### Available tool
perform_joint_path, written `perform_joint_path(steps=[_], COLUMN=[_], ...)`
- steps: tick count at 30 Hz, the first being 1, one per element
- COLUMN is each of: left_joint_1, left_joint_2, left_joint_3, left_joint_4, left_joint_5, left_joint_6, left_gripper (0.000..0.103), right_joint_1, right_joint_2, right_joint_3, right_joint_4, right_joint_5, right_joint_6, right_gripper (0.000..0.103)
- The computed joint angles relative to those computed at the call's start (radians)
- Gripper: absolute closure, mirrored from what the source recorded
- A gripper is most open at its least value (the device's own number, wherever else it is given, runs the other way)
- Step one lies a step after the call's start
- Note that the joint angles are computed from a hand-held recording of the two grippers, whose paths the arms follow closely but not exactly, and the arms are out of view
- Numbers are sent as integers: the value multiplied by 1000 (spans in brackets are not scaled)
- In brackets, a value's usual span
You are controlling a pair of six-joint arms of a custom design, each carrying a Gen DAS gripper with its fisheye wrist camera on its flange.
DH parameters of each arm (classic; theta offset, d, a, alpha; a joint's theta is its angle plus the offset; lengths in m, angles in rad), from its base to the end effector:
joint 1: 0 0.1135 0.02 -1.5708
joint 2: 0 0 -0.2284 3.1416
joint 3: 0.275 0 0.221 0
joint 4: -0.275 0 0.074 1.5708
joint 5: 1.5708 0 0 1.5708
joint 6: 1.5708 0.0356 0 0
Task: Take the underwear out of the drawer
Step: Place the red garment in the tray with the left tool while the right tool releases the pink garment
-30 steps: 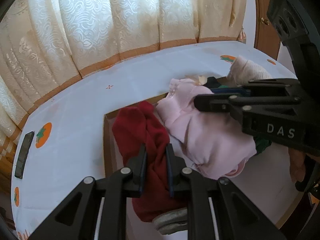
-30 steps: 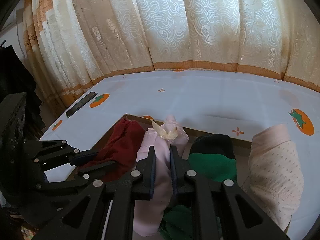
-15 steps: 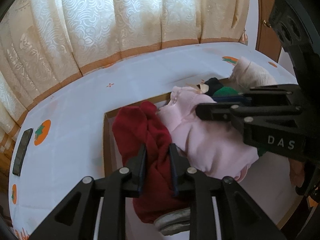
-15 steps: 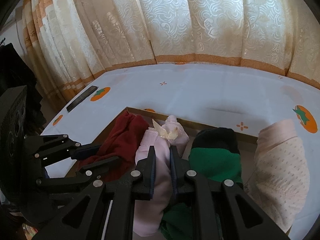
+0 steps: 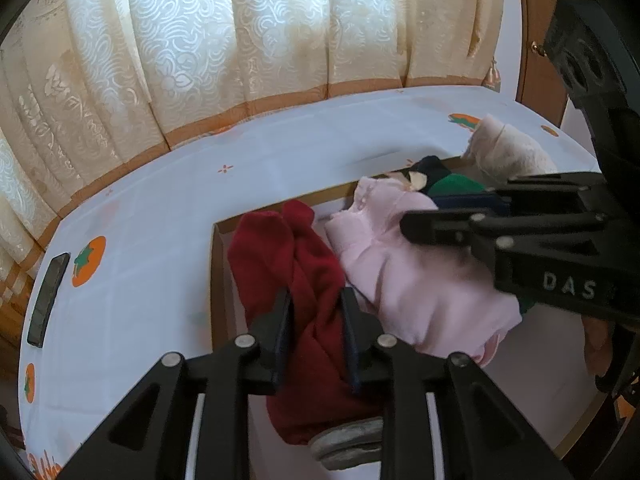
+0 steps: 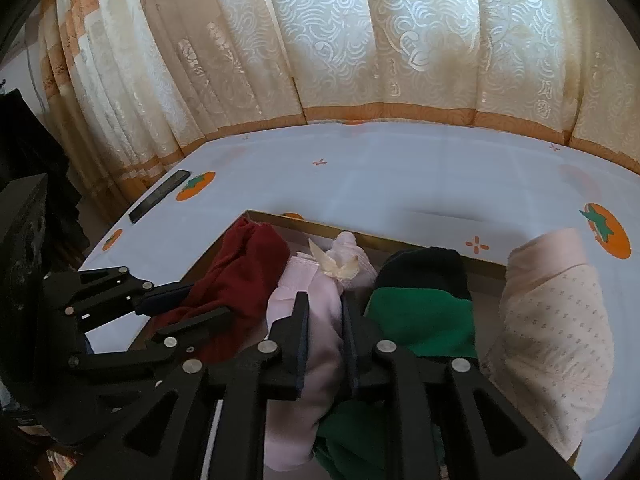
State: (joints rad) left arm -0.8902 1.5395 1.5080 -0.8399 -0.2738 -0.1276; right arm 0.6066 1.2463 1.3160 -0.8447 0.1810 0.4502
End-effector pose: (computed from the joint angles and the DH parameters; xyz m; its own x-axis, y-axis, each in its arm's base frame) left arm 0.1944 -0.2248 0.3122 -0.5589 0.4956 -0.6649 0.5723 0.8107 0.1233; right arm 0.1951 0.1276 0.3284 -0.7156 0.0244 -0.6980 -0.1596 0.9672 0.1975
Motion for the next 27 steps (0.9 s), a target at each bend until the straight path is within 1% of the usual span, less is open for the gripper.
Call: perform_joint_path(steps=[2,4,8,10,14,16,17,19,23,27], left_joint_1=[1,4,0,-6,-21,-43,-58,-93,-179,-287], left_joint_2=[-3,-10,-36,-58,-134,-192,-216,-278,-375,-441], left_joint_3=[-2,-6,-26,-39,-80,-114,-128,-159,-208,-241], left_joint_4=[0,0,2,5,15,19,19,17,0,-28], left_joint_5=[-1,-7,-16,-28,-31,-49,-65,-79,-112,-165], left_joint_6=[-7,-20,-41,-50,-82,-96,-105,-127,-183,-250], left_gripper=[69,60,57,51,50,50,50,49,49,47], right_joint_1=[6,16,47,62,110,149,175,241,383,566], right_joint_2=[-2,-11,-19,-30,-62,-80,-90,-111,-153,-176], right_joint_3=[5,4,21,25,38,52,61,83,122,164], right_joint_4=[-6,-10,-40,-53,-96,-132,-155,-208,-312,-431], right_joint_5=[4,6,38,55,96,122,138,180,266,379], right_joint_6=[-1,0,12,20,46,63,71,90,154,273], right_gripper=[67,61,58,58,56,54,51,48,47,46])
